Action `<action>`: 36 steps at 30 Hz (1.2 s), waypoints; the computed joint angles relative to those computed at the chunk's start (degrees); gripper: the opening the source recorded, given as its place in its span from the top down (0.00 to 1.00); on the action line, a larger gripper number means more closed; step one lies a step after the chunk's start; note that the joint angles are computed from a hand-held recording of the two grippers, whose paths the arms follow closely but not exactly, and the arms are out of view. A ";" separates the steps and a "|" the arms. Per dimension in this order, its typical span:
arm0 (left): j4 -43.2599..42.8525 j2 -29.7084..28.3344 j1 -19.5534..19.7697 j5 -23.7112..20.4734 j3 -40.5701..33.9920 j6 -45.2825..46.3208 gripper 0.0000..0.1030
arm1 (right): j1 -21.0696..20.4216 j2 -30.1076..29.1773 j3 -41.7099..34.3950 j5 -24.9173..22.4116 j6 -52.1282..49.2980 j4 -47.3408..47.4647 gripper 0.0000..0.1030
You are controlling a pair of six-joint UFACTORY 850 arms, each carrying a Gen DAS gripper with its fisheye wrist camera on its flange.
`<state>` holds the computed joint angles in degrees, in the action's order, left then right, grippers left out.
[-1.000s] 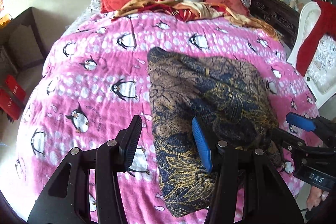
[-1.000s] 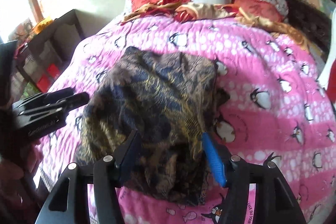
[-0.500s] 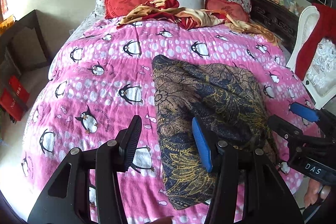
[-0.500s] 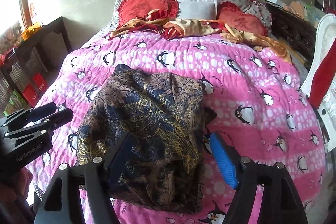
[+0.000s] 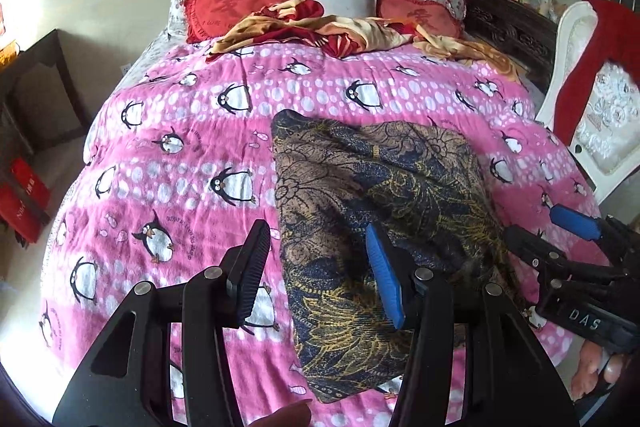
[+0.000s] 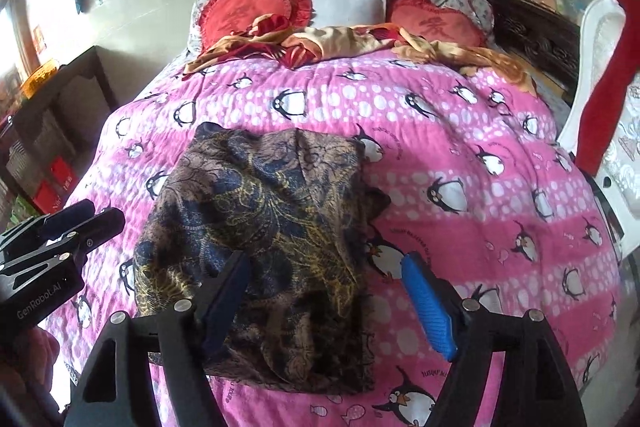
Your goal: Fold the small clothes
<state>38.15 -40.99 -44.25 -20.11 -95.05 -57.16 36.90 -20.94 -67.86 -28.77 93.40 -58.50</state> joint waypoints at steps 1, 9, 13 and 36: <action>-0.76 -0.21 -0.05 0.08 -0.31 0.69 0.52 | 0.01 0.00 0.28 0.15 0.46 -0.10 0.24; -2.40 -1.71 -0.57 -0.87 -2.22 3.21 0.52 | -0.67 -0.37 0.40 0.99 -1.87 2.70 0.24; -2.79 -2.02 -0.33 -0.69 -2.57 3.07 0.52 | -1.10 -0.60 0.32 1.38 -2.20 3.53 0.24; -1.00 -2.24 0.30 -1.76 -2.26 0.62 0.52 | -2.08 -3.83 -2.43 2.96 -8.48 8.35 0.24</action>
<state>37.16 -43.23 -43.95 -21.86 -97.31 -56.55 34.82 -24.76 -70.29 -25.81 84.92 -50.15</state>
